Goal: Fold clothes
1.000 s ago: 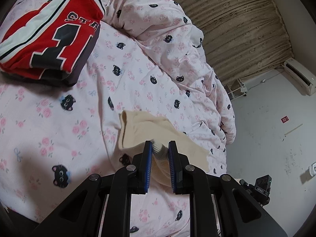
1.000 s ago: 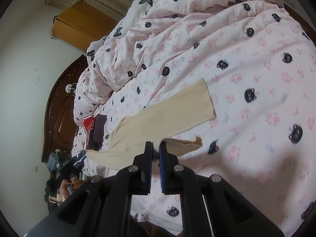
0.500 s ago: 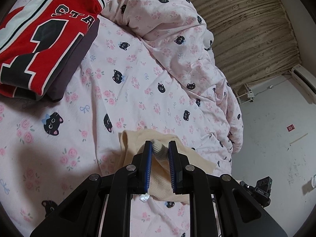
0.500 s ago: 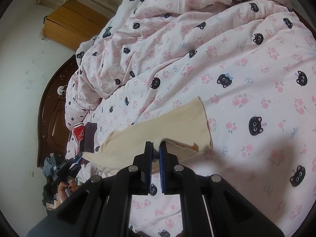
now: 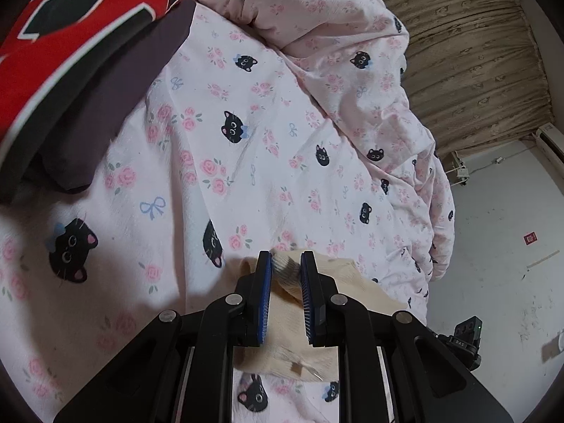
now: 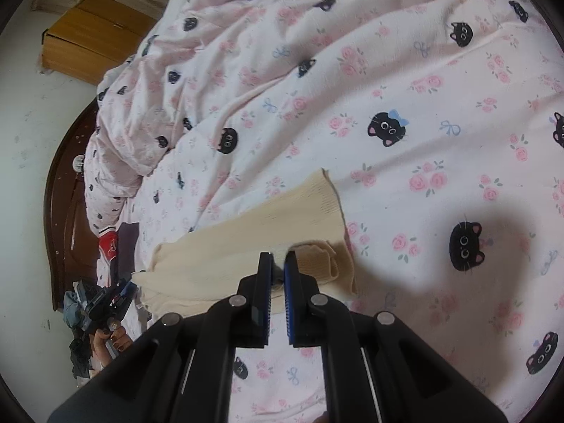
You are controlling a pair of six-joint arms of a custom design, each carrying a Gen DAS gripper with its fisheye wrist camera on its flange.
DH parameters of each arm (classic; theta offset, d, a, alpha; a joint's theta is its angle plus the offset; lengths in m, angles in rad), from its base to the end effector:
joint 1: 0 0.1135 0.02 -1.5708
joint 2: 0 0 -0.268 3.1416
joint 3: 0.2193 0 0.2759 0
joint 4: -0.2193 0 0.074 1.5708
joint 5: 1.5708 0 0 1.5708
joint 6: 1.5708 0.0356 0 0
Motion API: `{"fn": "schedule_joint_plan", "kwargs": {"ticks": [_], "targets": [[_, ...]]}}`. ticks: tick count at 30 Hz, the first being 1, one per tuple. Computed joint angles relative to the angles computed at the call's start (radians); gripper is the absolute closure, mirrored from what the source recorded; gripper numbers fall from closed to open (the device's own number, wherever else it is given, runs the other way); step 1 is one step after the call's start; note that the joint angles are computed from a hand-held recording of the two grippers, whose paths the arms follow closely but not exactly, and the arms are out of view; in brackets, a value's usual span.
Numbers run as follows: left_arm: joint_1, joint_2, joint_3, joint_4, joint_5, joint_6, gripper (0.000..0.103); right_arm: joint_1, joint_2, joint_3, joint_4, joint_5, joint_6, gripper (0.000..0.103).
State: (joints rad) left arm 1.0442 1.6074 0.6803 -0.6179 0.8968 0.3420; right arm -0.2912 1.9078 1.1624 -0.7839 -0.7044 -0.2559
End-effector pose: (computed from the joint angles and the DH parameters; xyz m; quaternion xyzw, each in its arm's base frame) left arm 0.1456 0.1952 0.1058 -0.3046 0.8480 -0.3260 0.2859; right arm 0.3432 -0.0788 0.1268 0.0094 0.9384 0.3268 0.1119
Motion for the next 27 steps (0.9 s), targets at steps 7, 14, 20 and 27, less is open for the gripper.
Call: {"fn": "schedule_joint_plan", "kwargs": {"ticks": [7, 14, 20, 27], "targets": [[-0.046, 0.073, -0.004, 0.137, -0.028, -0.105, 0.089, 0.058, 0.119, 0.098, 0.03, 0.055, 0.106, 0.096], [-0.069, 0.118, -0.007, 0.249, -0.013, -0.208, 0.087, 0.095, 0.221, 0.21, 0.04, 0.108, 0.248, 0.088], [-0.049, 0.122, -0.002, 0.313, 0.03, -0.275, 0.084, 0.091, 0.233, 0.224, 0.102, 0.096, 0.333, 0.059], [-0.041, 0.077, -0.026, 0.34, 0.036, -0.285, 0.084, 0.106, 0.136, 0.143, 0.183, 0.139, 0.275, 0.059]]}}
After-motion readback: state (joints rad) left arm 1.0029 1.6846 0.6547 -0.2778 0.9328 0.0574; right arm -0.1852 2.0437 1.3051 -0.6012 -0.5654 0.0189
